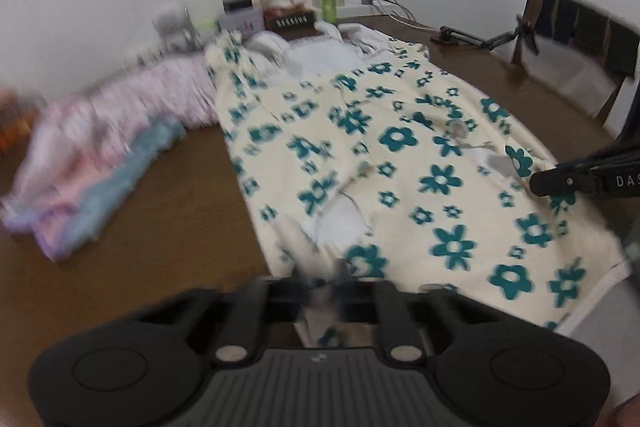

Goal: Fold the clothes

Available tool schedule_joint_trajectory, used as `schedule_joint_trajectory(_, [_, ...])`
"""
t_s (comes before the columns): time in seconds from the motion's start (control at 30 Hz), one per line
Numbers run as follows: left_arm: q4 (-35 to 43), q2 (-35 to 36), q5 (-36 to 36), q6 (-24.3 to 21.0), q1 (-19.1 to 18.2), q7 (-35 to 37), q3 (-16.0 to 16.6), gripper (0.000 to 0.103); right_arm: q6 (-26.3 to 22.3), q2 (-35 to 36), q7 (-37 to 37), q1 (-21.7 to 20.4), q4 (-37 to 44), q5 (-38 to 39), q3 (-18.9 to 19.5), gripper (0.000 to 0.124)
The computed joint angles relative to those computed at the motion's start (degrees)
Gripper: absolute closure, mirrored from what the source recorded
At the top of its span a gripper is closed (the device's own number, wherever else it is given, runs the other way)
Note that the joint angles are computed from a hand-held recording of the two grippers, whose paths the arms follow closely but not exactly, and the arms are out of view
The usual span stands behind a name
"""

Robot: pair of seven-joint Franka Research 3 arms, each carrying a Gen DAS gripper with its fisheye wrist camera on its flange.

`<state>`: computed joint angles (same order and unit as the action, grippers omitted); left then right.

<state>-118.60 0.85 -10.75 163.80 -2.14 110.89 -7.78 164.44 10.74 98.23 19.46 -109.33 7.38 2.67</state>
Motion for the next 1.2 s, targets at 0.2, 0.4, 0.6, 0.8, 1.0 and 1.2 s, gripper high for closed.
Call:
schedule_joint_trajectory(0.2, [-0.7, -0.7, -11.6, -1.1, 0.3, 6.2, 0.1, 0.093, 8.4, -4.2, -14.9, -6.9, -8.0, 29.5, 7.2, 0.117])
schedule_joint_trajectory(0.4, [-1.7, -1.9, -11.6, 0.2, 0.0, 3.7, 0.7, 0.063, 8.6, -4.6, -21.9, -5.4, -8.2, 37.3, 6.3, 0.107])
schedule_joint_trajectory(0.6, [-0.4, -1.2, 3.6, 7.6, -0.2, 0.7, 0.9, 0.053, 14.3, -4.0, -9.4, 1.5, -6.0, 12.9, -2.6, 0.093])
schedule_joint_trajectory(0.8, [6.5, 5.6, 20.0, 3.1, -1.1, 1.1, -0.2, 0.055, 0.7, 8.1, -1.9, 8.1, 12.1, -16.3, -10.2, 0.093])
schedule_joint_trajectory(1.0, [10.1, 9.9, 22.9, 1.5, 0.1, 1.4, -1.5, 0.082, -5.9, 14.7, -7.6, 4.5, 20.1, -16.5, -5.5, 0.093])
schedule_joint_trajectory(1.2, [9.9, 10.0, 26.1, 3.9, 0.0, -2.4, 0.2, 0.103, -7.9, 14.3, -10.3, 2.5, 20.3, -12.6, -4.1, 0.122])
